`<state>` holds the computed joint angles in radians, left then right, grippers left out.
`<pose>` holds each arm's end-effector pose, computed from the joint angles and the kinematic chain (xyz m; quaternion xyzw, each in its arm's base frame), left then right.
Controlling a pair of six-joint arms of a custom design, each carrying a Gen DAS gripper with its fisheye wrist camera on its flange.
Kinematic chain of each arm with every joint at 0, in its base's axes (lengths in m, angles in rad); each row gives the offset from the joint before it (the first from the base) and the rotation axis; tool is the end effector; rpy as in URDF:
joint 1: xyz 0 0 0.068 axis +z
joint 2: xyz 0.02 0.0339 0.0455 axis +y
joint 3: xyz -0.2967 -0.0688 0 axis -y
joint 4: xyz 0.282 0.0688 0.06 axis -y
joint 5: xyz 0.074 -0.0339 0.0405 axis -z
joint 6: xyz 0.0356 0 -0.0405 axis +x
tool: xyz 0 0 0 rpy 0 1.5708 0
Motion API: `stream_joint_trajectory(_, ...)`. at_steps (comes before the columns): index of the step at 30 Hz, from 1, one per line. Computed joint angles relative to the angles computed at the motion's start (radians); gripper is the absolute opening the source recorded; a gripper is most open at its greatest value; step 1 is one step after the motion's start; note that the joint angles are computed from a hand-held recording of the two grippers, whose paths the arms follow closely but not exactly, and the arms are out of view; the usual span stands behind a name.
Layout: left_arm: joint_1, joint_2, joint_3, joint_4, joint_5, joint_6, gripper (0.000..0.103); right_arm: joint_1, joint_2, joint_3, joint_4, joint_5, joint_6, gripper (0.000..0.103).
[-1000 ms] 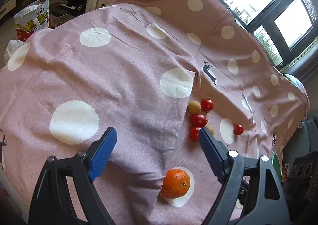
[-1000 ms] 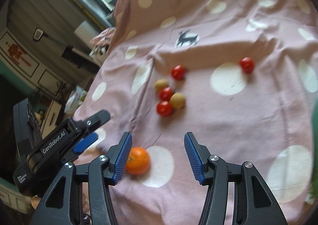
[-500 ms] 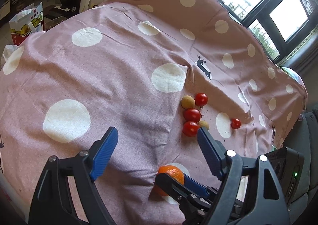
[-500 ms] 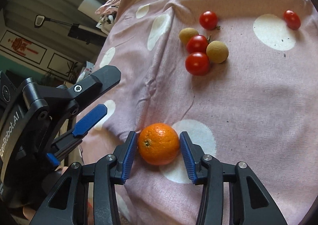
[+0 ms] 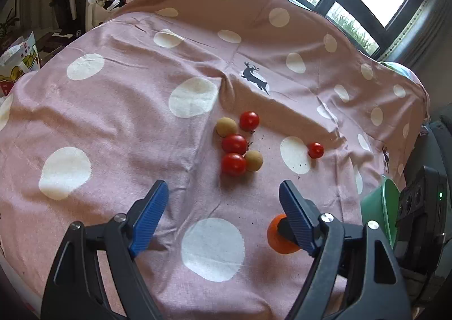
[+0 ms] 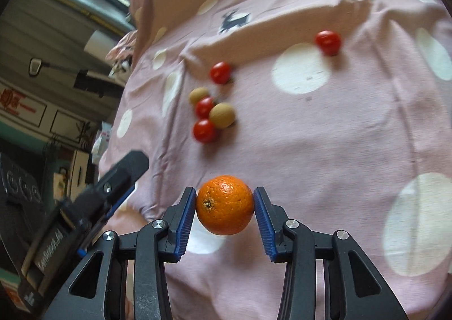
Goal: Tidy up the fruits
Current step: 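Close the right gripper on the second orange and lift it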
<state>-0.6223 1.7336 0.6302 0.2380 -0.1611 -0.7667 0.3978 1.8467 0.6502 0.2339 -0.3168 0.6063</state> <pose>0.2629 -0.1816 0.0985 -0.0952 0.9310 -0.1623 0.3129 0.2920 0.1347 0.0699 0.0511 0.9420 0.2742 0.1868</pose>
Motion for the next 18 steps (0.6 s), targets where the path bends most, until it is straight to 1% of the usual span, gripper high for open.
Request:
stream_joint_trajectory(3,-0.025,0.026,0.025,-0.015,-0.005,0.011,0.079,-0.042,-0.008,-0.002,-0.039,0.024,-0.008,0.044)
stream_joint_trajectory(6,-0.036,0.053,0.047,-0.028,0.006,0.019,0.077,-0.066,0.019,0.025,-0.092,0.037,-0.014,0.044)
stream_joint_trajectory(9,-0.046,0.075,0.066,-0.038,0.015,0.026,0.076,-0.083,0.031,0.027,-0.086,0.011,-0.007,0.044)
stream_joint_trajectory(13,-0.055,0.085,0.076,-0.043,0.020,0.029,0.074,-0.093,0.029,0.018,-0.073,0.006,0.005,0.044)
stream_joint_trajectory(18,-0.060,0.094,0.084,-0.046,0.040,0.051,0.067,-0.115,0.013,-0.004,-0.047,0.010,0.014,0.044)
